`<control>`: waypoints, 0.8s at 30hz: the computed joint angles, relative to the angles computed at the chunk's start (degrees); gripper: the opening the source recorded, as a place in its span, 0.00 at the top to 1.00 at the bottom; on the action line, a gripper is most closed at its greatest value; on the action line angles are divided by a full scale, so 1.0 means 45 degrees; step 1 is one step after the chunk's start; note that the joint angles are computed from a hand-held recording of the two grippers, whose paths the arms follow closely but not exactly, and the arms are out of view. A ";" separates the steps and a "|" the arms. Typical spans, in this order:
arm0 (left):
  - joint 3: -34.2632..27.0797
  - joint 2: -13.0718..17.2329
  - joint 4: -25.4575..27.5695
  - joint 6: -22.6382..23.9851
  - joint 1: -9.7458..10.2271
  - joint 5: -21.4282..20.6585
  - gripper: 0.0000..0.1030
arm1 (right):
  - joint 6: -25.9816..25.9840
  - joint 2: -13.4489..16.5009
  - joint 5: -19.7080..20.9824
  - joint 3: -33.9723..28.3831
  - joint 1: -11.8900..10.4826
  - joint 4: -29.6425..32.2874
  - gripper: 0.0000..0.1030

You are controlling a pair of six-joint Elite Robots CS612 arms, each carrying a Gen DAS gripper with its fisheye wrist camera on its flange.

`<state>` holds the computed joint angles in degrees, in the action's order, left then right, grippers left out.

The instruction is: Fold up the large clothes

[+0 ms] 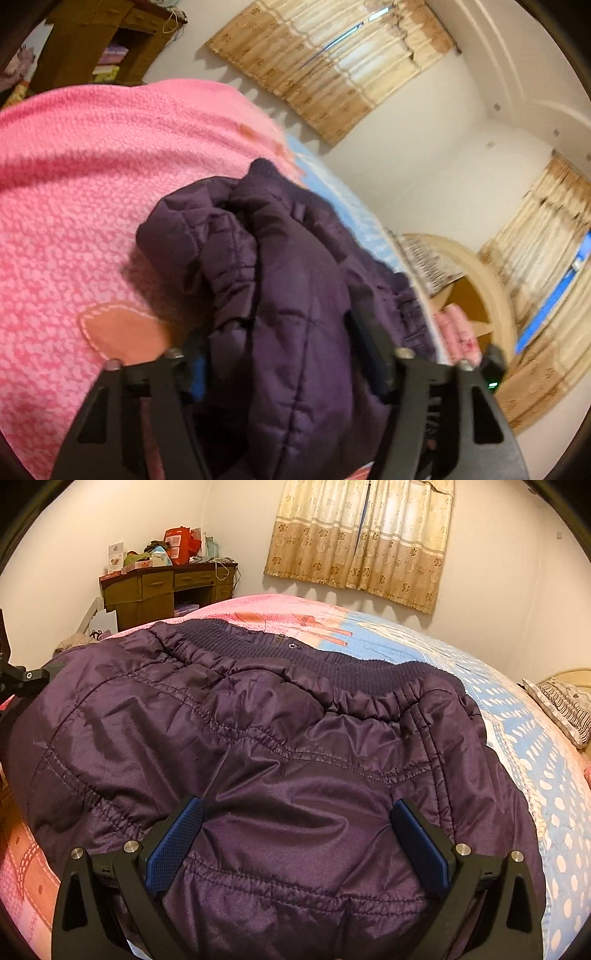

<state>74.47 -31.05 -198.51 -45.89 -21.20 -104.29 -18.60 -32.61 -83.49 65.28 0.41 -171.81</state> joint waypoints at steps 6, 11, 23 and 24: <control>-0.0413 -0.0051 -0.1671 0.0066 -0.0176 -0.0855 0.54 | 0.0175 0.0024 0.0279 -0.0218 -0.0058 0.0353 0.02; -0.1527 0.0018 -0.1205 0.1732 -0.0651 -0.1029 0.43 | 0.0734 -0.0064 0.1339 -0.0088 -0.0334 0.0147 0.02; -0.2785 0.0157 0.1063 0.6539 -0.1357 -0.1930 0.43 | 0.2446 -0.1522 0.4243 0.2126 -0.1720 -0.1510 0.01; -0.2760 0.0153 0.1083 0.6803 -0.1392 -0.1950 0.43 | 0.2988 -0.1594 0.4521 0.2178 -0.1911 -0.1590 0.01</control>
